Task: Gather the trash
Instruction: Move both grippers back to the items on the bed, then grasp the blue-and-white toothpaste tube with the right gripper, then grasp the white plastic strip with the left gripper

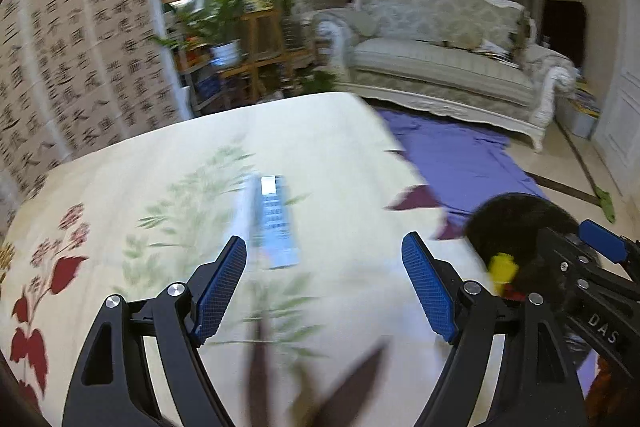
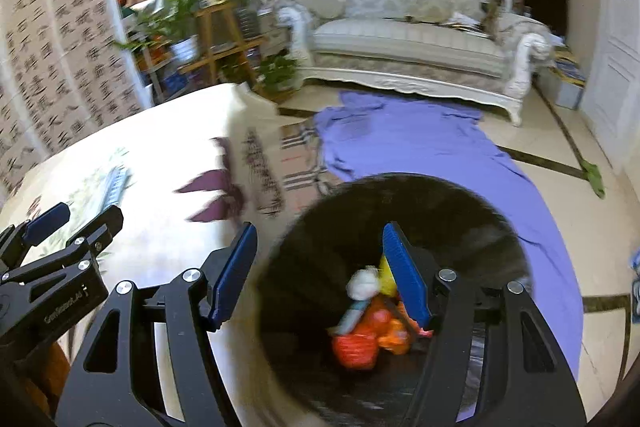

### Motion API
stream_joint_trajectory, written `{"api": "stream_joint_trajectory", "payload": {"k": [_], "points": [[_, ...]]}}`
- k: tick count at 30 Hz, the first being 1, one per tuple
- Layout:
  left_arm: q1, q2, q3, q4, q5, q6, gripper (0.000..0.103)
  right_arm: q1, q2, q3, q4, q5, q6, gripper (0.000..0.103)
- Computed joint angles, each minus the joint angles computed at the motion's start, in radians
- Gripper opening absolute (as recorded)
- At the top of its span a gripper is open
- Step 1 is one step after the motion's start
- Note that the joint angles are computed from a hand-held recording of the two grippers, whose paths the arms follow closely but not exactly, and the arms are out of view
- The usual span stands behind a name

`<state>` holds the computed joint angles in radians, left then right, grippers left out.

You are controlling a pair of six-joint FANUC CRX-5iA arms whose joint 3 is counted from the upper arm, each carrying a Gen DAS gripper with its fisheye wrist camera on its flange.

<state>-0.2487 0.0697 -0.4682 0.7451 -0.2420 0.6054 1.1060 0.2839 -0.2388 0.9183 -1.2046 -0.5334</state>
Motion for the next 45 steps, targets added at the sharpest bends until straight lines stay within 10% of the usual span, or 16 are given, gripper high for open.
{"api": "stream_joint_trajectory", "payload": {"k": [17, 25, 31, 45], "points": [[0.253, 0.082, 0.187, -0.438, -0.102, 0.462, 0.078, -0.103, 0.293, 0.451, -0.108, 0.157, 0.455, 0.06], [0.28, 0.089, 0.177, -0.36, -0.111, 0.407, 0.078, -0.133, 0.404, 0.647, -0.207, 0.113, 0.625, 0.052], [0.271, 0.095, 0.169, -0.305, -0.113, 0.347, 0.078, -0.135, 0.395, 0.631, -0.214, 0.086, 0.62, 0.019], [0.193, 0.138, 0.213, -0.275, -0.147, 0.301, 0.078, -0.14, 0.301, 0.468, -0.18, 0.128, 0.5, 0.019]]}}
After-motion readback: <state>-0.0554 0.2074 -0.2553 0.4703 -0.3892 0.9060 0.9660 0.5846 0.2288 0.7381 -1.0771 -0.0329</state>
